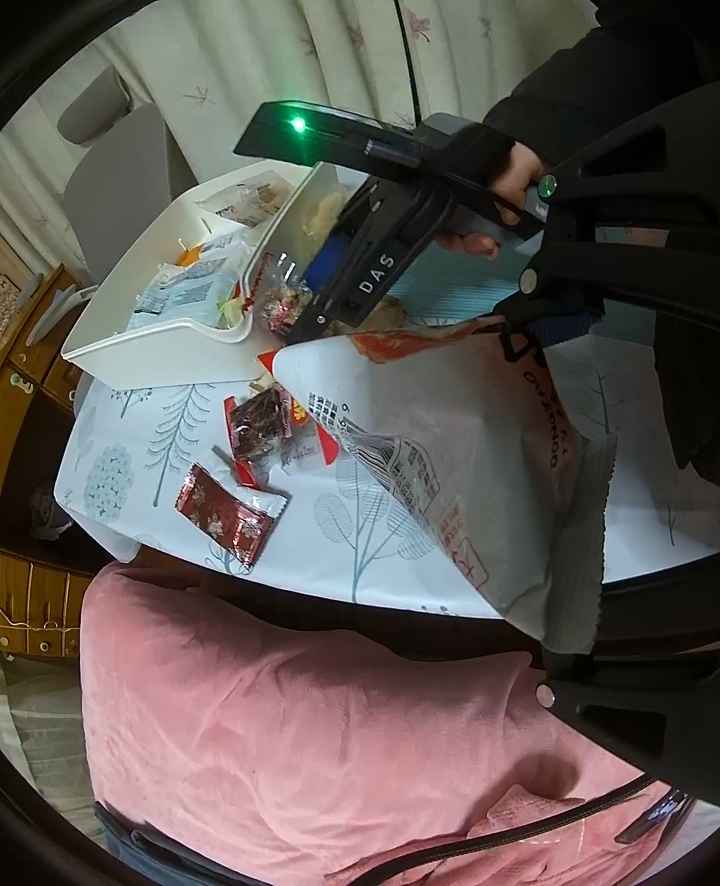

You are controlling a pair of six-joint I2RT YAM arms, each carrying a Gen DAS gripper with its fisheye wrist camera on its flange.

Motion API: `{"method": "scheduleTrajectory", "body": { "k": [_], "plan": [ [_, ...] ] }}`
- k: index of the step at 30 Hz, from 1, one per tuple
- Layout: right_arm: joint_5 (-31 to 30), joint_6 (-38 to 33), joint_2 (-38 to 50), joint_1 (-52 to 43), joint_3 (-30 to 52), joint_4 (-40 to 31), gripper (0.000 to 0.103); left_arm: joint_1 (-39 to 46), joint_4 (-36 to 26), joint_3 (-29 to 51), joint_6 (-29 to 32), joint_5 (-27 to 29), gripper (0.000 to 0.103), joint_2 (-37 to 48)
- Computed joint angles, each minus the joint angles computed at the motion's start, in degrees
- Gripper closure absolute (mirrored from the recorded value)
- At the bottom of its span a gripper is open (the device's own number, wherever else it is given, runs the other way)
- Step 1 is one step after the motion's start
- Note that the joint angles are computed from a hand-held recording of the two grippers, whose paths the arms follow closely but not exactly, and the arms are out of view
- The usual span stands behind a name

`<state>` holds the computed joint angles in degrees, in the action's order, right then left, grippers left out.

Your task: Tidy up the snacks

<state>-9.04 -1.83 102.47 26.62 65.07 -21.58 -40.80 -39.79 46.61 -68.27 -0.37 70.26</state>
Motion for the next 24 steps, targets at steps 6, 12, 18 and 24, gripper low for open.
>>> {"method": "scheduleTrajectory", "body": {
  "k": [6,12,18,24],
  "plan": [
    [-1.18,-0.42,-0.38,-0.27,0.77,-2.63,0.058,0.86,0.5,0.88,1.02,-0.09,0.048,-0.13],
    [-4.4,0.88,-4.23,-2.82,0.57,-6.11,0.058,2.66,-0.72,4.65,4.49,0.19,0.048,1.64],
    [-8.25,0.0,-10.31,-6.11,1.32,-10.01,0.058,4.29,-1.72,9.82,8.05,-0.03,0.048,4.82],
    [-9.11,-2.63,-14.28,-8.21,4.33,-12.33,0.058,5.43,-0.88,15.38,9.86,-0.17,0.048,8.39]
  ]
}}
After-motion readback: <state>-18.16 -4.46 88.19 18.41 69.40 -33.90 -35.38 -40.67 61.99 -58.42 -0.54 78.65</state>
